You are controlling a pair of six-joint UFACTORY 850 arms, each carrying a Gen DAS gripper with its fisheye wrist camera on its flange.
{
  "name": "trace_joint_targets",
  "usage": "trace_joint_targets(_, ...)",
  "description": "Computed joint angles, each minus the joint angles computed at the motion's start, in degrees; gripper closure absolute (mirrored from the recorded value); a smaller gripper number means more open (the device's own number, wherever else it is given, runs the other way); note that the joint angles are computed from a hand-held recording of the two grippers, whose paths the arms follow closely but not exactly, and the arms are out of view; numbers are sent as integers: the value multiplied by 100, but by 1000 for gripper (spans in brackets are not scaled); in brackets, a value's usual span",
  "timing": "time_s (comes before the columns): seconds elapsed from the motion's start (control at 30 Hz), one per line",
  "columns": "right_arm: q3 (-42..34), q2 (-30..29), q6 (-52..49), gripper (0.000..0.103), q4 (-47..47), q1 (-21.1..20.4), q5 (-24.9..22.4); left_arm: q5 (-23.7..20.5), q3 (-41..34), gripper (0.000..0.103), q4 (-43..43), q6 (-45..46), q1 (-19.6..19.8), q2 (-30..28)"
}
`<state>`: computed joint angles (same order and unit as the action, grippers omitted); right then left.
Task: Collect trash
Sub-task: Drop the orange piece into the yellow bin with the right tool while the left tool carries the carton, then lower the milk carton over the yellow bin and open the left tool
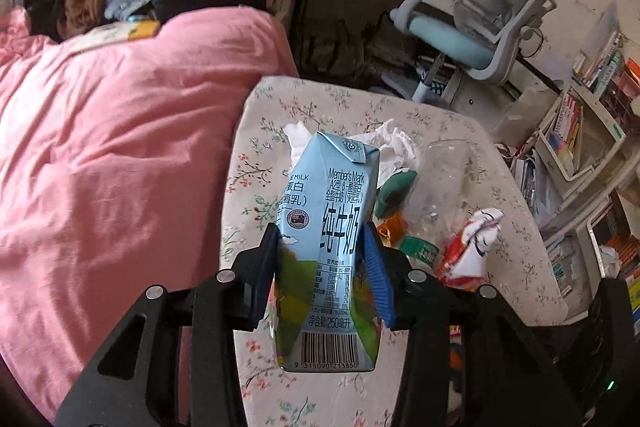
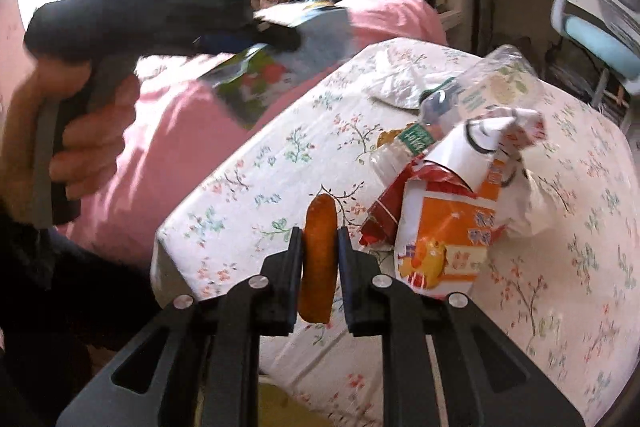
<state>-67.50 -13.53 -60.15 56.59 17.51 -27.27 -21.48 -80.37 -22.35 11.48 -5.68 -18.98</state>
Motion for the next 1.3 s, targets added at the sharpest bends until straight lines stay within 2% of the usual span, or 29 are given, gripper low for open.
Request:
trace_joint_targets(0.13, 558, 453, -42, 85, 488, -5, -73, 100, 464, 62, -618, 560, 88, 407)
trace_joint_targets(0.27, 1129, 994, 214, 85, 313, 201, -106, 123, 949, 62, -1242, 1164, 158, 787)
trace_joint_targets(0.43, 1672, 1399, 1455, 85, -1125, 628, -97, 121, 1543, 62, -1693, 1661, 125, 1231)
trace_joint_targets(0.53, 1855, 1460, 2596, 83, -2446, 833, -167, 112, 1927, 62, -1922, 1937, 65, 1514)
trace_joint_targets(0.6, 2001, 1579, 3193, 69, -2908, 827, -20, 108, 2210, 62, -1901, 1953, -46, 1714)
trace_joint_targets(0.67, 2116, 1789, 3461, 52, -2798, 649, 231, 83, 2501, 62, -1803, 1897, -203, 1907)
trace_joint_targets(0.77, 2255, 2118, 3350, 45, -2132, 338, 547, -77, 2905, 62, -1767, 1861, -460, 2137)
trace_joint_targets(0.93, 2605, 2575, 3190, 40, -1455, 107, 887, -787, 3409, 62, -1450, 1543, -965, 2233)
trace_joint_targets(0.97, 2682, 2640, 3191, 38, -1370, 82, 934, -974, 3461, 62, -1203, 1433, -1132, 2202)
trace_joint_targets(1.03, 2756, 2717, 3263, 38, -1276, 27, 909, -1049, 3563, 57, -427, 912, -1516, 2211)
trace_joint_targets(1.1, 2800, 2782, 3396, 38, -1271, 28, 937, -913, 3608, 43, 385, 275, -1769, 2248)
trace_joint_targets(1.17, 2786, 2833, 3450, 38, -1258, 41, 953, -634, 3658, 36, 1152, -463, -1878, 2362)
trace_joint_targets(1.3, 2711, 2834, 3375, 32, -1090, 154, 1179, -161, 3700, 23, 1694, -1352, -1677, 2607)
